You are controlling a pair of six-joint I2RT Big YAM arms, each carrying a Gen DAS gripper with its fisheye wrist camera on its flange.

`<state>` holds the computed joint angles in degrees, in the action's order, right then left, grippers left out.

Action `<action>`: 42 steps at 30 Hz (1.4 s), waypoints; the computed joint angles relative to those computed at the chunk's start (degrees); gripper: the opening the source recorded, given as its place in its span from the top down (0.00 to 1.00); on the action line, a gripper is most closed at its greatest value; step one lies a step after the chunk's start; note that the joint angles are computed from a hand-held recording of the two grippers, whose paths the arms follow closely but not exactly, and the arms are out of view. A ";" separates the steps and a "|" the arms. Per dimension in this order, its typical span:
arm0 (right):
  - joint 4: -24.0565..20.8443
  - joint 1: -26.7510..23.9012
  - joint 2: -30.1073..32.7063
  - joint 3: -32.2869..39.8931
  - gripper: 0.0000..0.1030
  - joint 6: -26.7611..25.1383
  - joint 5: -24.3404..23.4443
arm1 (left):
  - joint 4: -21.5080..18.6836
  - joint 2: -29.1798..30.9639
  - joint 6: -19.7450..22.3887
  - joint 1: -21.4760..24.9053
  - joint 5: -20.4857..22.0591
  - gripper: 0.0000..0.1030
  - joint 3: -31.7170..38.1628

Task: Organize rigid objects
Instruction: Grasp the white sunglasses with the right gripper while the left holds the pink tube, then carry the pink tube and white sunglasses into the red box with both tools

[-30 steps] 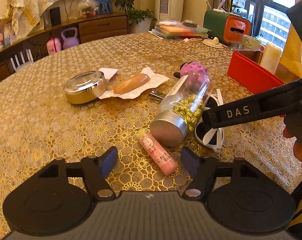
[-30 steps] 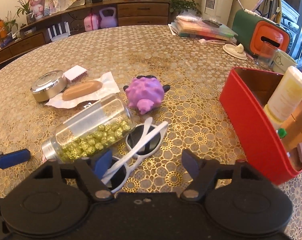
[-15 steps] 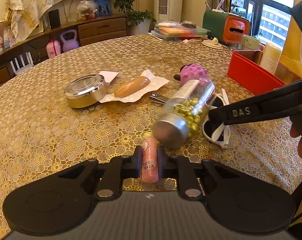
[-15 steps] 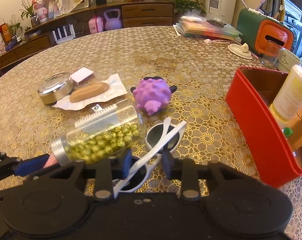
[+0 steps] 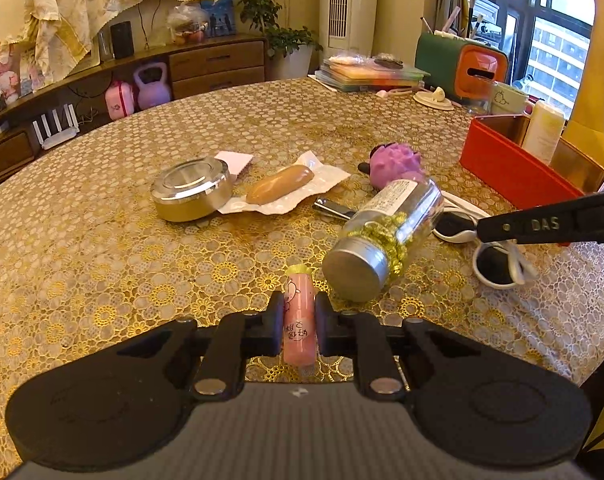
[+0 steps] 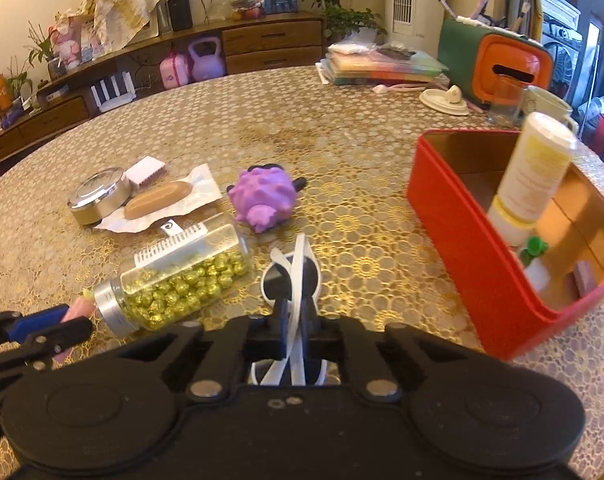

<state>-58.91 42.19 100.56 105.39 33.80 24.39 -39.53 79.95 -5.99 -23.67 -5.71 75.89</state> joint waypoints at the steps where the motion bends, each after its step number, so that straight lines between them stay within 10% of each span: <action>1: 0.36 0.06 -0.70 -0.71 0.95 -0.14 0.48 | -0.21 -0.20 -0.19 -0.11 -0.11 0.85 0.09; 22: 5.18 -1.10 -15.48 -11.96 0.95 0.36 2.89 | -7.07 1.81 -4.29 -6.78 1.30 0.85 10.87; 42: 8.52 -9.38 -23.68 -20.19 0.95 -1.46 1.70 | -10.93 16.33 -1.88 -16.79 2.15 0.85 30.23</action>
<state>-50.39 32.81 76.88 85.20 32.34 26.09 -50.46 96.28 -7.87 -40.46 -3.56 106.12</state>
